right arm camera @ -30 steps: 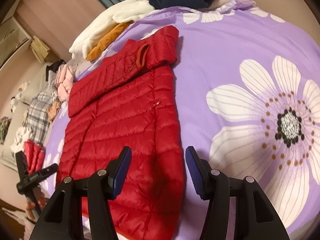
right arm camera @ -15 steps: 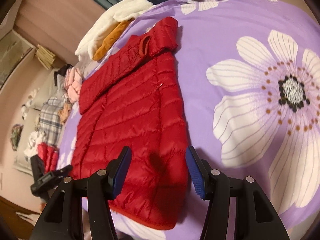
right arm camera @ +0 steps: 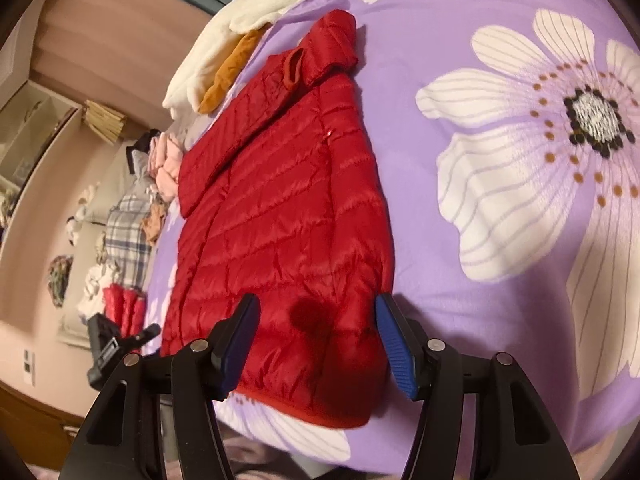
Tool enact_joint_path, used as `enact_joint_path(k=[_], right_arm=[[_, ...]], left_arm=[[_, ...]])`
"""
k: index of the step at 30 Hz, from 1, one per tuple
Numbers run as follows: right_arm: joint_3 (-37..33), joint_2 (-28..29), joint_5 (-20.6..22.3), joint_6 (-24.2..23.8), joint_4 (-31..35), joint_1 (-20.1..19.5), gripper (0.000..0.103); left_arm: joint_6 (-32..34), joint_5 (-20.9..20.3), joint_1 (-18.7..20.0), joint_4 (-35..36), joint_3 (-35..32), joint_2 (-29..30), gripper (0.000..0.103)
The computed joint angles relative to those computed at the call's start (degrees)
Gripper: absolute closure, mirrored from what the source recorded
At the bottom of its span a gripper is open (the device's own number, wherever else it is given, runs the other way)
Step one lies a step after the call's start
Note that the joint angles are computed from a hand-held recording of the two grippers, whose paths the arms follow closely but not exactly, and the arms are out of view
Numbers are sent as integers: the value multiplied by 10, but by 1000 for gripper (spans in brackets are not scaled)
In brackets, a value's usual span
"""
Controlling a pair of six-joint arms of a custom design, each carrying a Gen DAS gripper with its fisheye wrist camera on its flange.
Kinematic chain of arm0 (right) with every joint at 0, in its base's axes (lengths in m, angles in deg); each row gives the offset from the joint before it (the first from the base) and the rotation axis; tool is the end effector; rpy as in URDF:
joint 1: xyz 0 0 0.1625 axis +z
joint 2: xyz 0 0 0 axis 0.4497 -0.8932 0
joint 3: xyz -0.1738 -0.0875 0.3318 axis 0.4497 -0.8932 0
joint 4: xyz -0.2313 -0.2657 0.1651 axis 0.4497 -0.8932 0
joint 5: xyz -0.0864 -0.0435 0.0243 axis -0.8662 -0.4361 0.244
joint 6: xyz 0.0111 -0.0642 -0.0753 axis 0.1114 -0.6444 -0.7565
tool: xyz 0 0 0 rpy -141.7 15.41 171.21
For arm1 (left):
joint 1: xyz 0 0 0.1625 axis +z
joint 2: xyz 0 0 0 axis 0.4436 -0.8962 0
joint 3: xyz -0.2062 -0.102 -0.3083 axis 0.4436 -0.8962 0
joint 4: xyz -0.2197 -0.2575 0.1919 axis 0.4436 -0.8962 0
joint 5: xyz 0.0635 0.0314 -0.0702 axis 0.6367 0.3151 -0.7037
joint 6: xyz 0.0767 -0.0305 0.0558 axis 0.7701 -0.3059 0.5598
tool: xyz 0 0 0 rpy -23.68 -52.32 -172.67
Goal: Fold large clothes
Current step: 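Move both tools down to the jacket hem, then close the left tool on the hem while the right tool grasps the hem too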
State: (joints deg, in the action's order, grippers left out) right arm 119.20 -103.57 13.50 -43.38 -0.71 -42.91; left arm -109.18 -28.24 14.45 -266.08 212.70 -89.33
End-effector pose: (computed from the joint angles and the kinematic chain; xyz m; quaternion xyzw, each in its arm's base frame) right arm -0.1448 -0.1788 0.2826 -0.1488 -0.8855 0.4378 0.0462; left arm -0.2136 -0.3826 -0.0609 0.1278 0.9860 -0.1047 0.0208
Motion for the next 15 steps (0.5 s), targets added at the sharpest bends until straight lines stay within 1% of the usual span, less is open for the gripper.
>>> enact_joint_path(k=[3,5,7,10,13,15], right_arm=[[-20,38,-16,-63,67,-35,43],[-26,91,-30,-65,65,-28,43],[-26,115,-28,-61,60,-18,43],[-16,125,-8,-29,19,13,43],[-7,146,11,29,-52,57,43],[6,149,15,66,-105,84,43]], left_arm=[[-3,-32,10,-32,14,3,18],[-7,-45,13,-45,18,5,19],[-11,-54,13,-53,19,6,19],[-19,-59,14,-58,11,16,20],[-20,-69,17,-63,0,26,20],[-16,-72,15,-55,-8,30,23]])
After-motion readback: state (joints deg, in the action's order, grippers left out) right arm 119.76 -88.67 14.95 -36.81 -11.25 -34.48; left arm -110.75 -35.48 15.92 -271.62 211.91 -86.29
